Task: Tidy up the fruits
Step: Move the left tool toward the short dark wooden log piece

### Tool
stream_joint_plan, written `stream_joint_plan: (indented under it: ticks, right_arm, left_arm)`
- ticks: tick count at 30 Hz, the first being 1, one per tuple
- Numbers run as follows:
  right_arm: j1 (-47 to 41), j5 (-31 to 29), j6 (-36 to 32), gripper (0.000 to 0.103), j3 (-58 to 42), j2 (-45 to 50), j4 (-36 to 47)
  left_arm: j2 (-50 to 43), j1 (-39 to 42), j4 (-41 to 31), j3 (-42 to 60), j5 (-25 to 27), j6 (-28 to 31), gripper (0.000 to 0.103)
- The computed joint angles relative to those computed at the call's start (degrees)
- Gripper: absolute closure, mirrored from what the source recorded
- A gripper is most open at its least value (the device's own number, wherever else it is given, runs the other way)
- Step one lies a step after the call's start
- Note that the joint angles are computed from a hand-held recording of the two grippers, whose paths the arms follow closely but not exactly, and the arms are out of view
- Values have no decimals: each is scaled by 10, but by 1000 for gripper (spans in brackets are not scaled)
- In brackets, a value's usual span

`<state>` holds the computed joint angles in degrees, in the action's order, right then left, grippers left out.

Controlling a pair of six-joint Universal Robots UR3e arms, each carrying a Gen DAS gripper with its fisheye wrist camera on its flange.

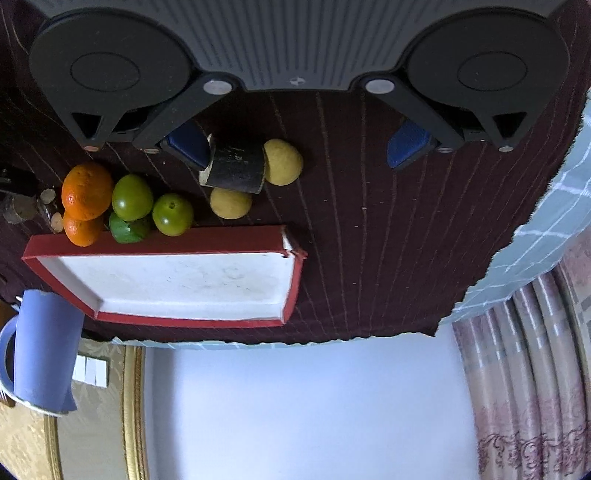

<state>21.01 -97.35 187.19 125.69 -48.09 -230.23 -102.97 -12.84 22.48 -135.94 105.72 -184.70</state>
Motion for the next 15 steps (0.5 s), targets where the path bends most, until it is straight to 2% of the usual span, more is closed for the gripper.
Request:
stream_joint_plan:
  ticks: [4, 9, 15]
  right_arm:
    - [-4, 7, 3, 0, 1, 0, -1]
    - [-3, 4, 5, 0, 0, 0, 1]
    - [-3, 5, 6, 0, 0, -1, 5]
  left_arm:
    - [6, 1, 16, -11, 12, 4, 0]
    - [-5, -1, 0, 4, -41, 18, 0]
    - [-23, -11, 46, -2, -94, 50, 0]
